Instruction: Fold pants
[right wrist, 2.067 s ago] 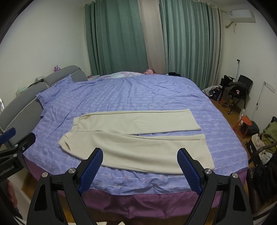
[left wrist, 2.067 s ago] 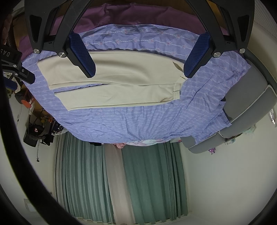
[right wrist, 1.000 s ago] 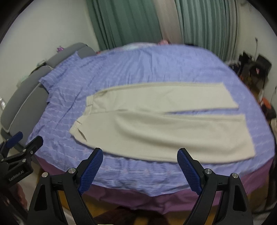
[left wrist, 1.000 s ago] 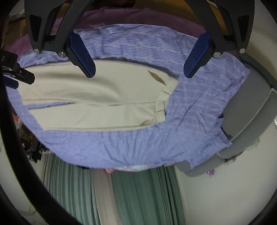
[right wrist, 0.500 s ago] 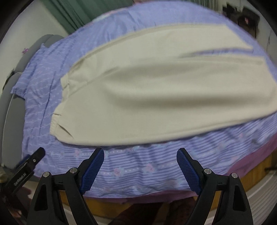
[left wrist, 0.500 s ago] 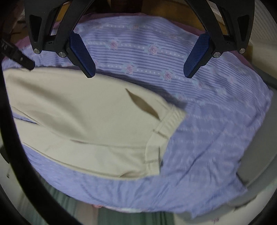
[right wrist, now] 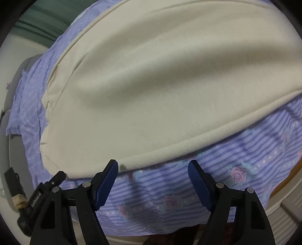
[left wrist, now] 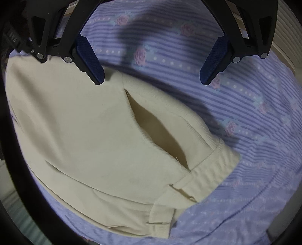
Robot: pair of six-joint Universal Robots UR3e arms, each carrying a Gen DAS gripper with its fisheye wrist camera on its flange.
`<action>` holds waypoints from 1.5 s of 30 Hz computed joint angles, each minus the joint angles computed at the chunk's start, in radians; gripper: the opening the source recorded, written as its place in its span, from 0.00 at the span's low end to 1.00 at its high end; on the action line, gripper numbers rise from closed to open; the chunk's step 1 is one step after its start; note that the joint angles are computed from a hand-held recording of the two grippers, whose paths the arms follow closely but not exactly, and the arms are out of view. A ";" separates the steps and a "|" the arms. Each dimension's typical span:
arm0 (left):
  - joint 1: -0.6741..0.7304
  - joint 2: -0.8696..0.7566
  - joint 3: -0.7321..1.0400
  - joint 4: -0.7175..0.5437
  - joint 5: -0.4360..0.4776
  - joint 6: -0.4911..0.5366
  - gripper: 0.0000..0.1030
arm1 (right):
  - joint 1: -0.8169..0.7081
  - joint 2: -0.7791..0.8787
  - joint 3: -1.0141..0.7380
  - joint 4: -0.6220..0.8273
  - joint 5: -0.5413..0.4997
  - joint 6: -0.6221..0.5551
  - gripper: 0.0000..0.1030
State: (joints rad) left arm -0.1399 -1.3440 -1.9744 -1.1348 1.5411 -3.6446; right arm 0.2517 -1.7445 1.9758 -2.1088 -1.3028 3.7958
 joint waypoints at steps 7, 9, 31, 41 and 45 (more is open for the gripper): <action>0.032 -0.125 0.040 0.098 -0.009 0.047 0.97 | -0.028 -0.012 0.065 -0.071 0.011 0.027 0.75; 0.032 -0.154 0.061 0.115 -0.014 0.056 0.90 | -0.049 -0.013 0.072 -0.090 0.000 0.019 0.73; 0.041 -0.128 0.342 -0.089 0.079 0.037 0.09 | -0.030 -0.001 -0.479 0.348 -0.137 -0.153 0.12; 0.082 -0.121 0.528 -0.125 0.055 0.021 0.08 | -0.023 0.102 -0.753 0.374 -0.190 -0.178 0.10; 0.098 -0.247 0.683 -0.070 0.060 0.035 0.08 | -0.034 0.274 -0.961 0.283 -0.222 -0.227 0.10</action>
